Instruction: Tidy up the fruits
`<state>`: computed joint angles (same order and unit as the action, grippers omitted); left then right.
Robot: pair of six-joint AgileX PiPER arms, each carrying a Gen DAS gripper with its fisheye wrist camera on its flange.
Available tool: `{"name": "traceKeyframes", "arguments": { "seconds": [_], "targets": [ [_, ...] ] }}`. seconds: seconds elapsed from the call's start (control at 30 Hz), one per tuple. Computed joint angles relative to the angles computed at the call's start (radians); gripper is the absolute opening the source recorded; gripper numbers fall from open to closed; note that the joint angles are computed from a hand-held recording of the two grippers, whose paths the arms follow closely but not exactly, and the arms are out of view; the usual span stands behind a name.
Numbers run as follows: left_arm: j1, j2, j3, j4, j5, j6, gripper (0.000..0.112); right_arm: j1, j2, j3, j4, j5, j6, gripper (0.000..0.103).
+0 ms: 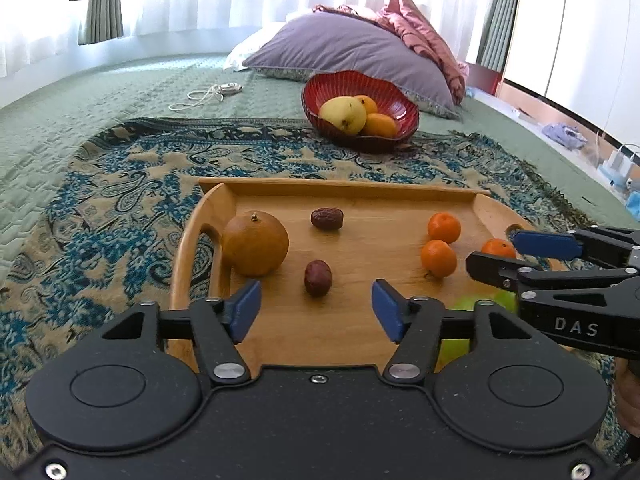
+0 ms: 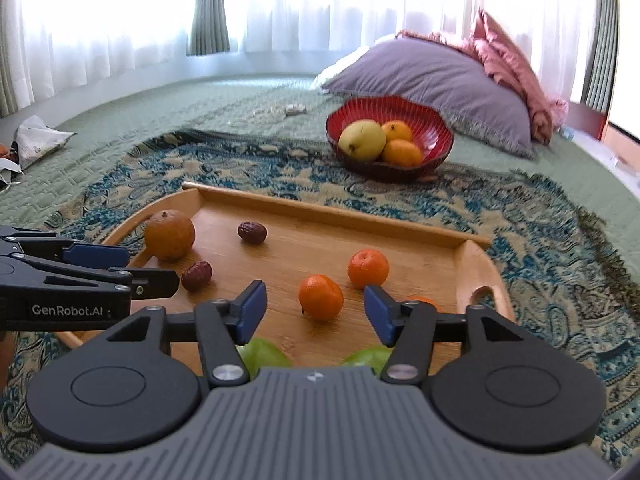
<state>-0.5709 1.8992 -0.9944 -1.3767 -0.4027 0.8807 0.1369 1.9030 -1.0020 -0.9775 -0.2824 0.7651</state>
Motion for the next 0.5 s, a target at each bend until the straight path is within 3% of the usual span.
{"name": "traceKeyframes", "arguments": {
  "seconds": [0.23, 0.5],
  "targets": [
    [-0.101, -0.078, 0.12, 0.026, -0.121, -0.091, 0.077, -0.014, -0.105, 0.178, 0.328, -0.112, -0.345, 0.083],
    [-0.212, -0.127, 0.218, 0.015, -0.221, -0.192, 0.086, -0.022, -0.176, 0.352, 0.532, -0.235, -0.532, 0.09]
  ]
}}
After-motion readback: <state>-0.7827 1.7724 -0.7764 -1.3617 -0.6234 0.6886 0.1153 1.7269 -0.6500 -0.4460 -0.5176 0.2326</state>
